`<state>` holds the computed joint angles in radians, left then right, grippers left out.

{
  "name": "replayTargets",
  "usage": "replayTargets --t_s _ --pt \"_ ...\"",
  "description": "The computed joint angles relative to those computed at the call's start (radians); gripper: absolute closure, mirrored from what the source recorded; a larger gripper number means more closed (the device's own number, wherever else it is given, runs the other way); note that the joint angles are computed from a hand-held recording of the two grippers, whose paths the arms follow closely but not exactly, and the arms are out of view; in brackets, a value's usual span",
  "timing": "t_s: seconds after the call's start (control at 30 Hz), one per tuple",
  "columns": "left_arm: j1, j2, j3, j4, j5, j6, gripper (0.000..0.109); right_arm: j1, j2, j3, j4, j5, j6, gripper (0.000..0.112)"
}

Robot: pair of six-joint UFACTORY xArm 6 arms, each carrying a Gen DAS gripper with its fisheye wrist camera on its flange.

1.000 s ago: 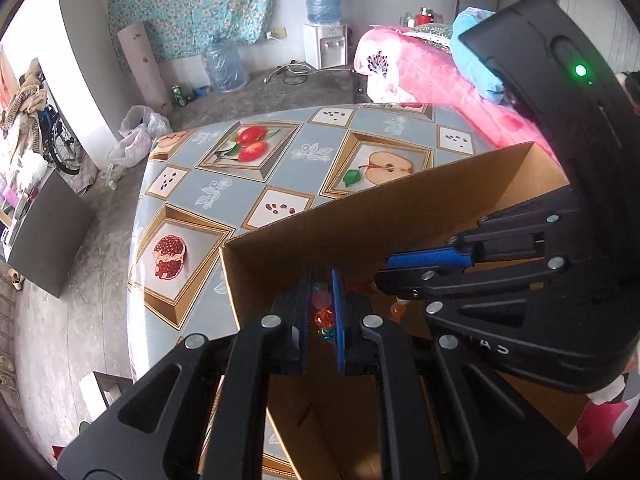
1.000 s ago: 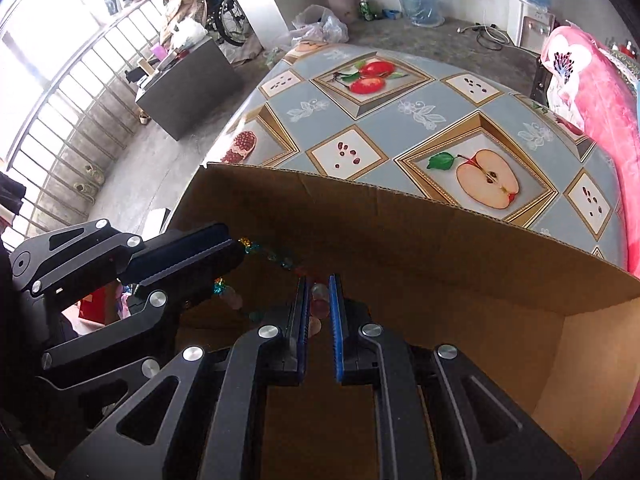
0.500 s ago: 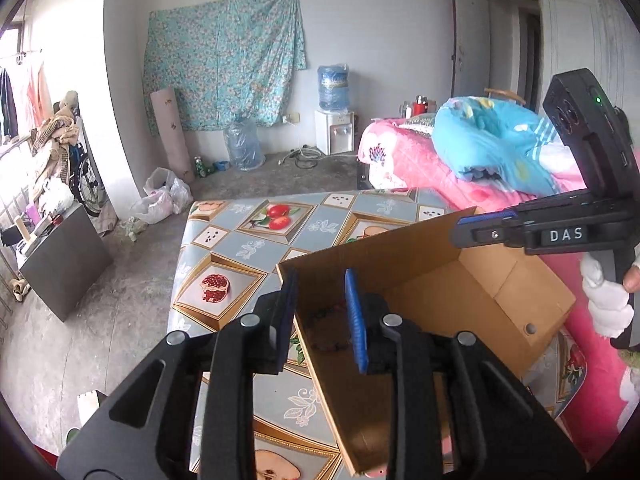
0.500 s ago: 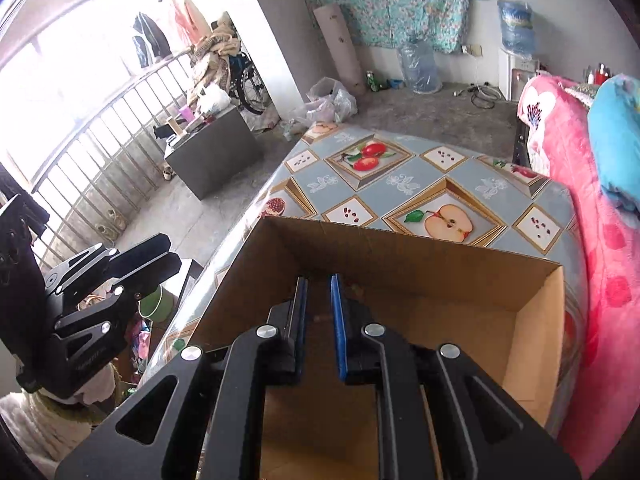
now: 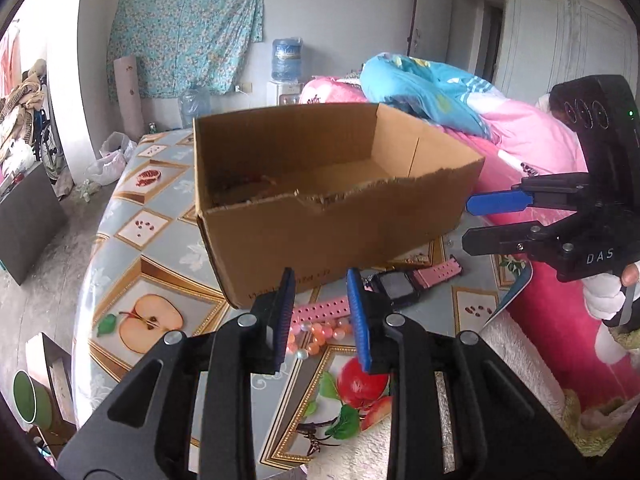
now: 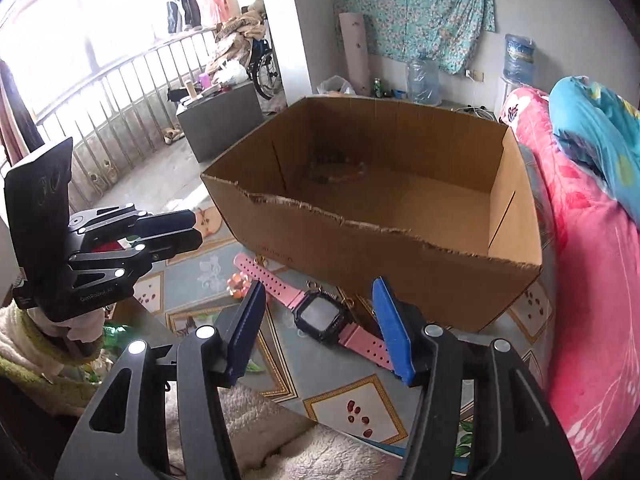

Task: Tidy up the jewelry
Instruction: 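Move the right tool to the pink smartwatch and close on its strap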

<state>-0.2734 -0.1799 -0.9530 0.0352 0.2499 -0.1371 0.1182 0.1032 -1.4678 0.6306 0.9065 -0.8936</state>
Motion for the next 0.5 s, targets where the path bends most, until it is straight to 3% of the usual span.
replayTargets --t_s 0.2,0.5 --pt "-0.013 0.104 -0.016 0.094 0.002 -0.071 0.083 0.044 0.068 -0.006 -0.098 -0.049 -0.002 0.054" --pt "-0.008 0.127 -0.011 0.158 -0.016 -0.102 0.083 0.087 0.134 -0.036 -0.258 -0.055 -0.010 0.054"
